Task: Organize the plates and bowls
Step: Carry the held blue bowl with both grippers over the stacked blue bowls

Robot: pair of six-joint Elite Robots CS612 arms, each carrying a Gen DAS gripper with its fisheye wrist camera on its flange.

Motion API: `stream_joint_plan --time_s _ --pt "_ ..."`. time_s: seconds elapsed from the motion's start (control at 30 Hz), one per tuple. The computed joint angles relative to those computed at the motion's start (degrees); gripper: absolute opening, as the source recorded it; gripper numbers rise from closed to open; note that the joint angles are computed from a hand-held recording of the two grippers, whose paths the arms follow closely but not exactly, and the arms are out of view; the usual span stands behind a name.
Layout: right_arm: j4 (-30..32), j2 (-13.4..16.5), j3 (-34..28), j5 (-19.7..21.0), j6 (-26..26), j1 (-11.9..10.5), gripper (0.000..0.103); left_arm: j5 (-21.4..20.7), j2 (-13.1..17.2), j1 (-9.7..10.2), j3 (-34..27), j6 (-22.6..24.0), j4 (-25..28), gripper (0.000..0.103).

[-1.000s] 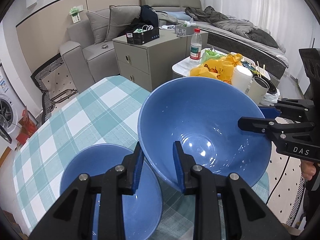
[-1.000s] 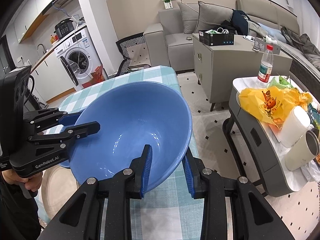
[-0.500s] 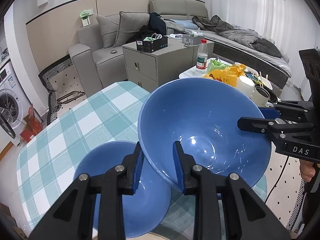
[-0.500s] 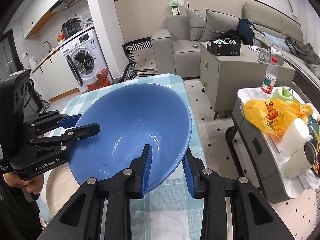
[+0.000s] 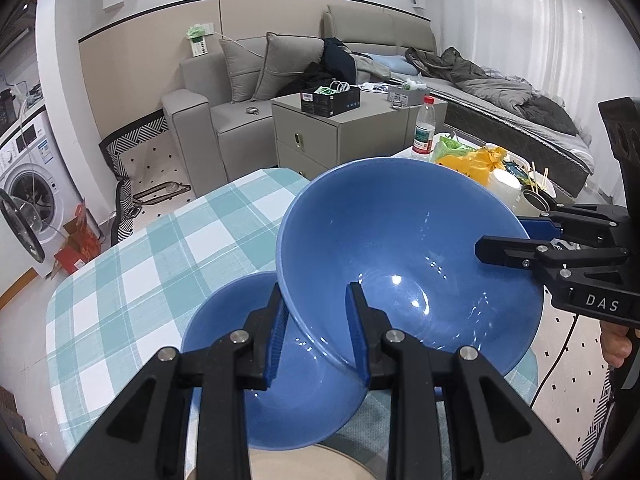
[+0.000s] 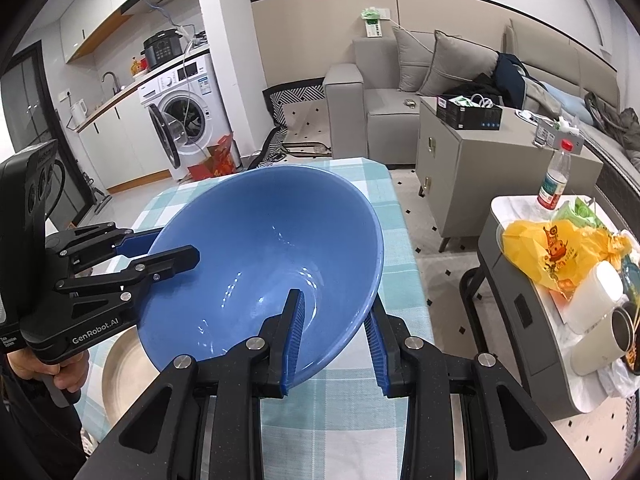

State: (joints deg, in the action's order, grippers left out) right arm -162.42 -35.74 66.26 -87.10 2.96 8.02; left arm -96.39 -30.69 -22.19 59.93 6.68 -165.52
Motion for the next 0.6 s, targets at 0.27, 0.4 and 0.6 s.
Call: stream_joint_plan --time_s 0.27,0.4,0.6 --pt "0.83 0.81 -1.97 0.39 -1.43 0.95 0.032 1.31 -0.73 0.68 1.81 -1.28 -2.11 0.027" --pt "1.51 1.47 -3.30 0.73 -2.12 1.48 0.032 2.20 -0.99 0.98 2.58 -1.95 -2.88 0.027" --pt "2.77 2.67 -5.42 1.44 -3.24 2.10 0.032 3.55 -1.21 1.46 3.44 -2.95 -3.54 0.028"
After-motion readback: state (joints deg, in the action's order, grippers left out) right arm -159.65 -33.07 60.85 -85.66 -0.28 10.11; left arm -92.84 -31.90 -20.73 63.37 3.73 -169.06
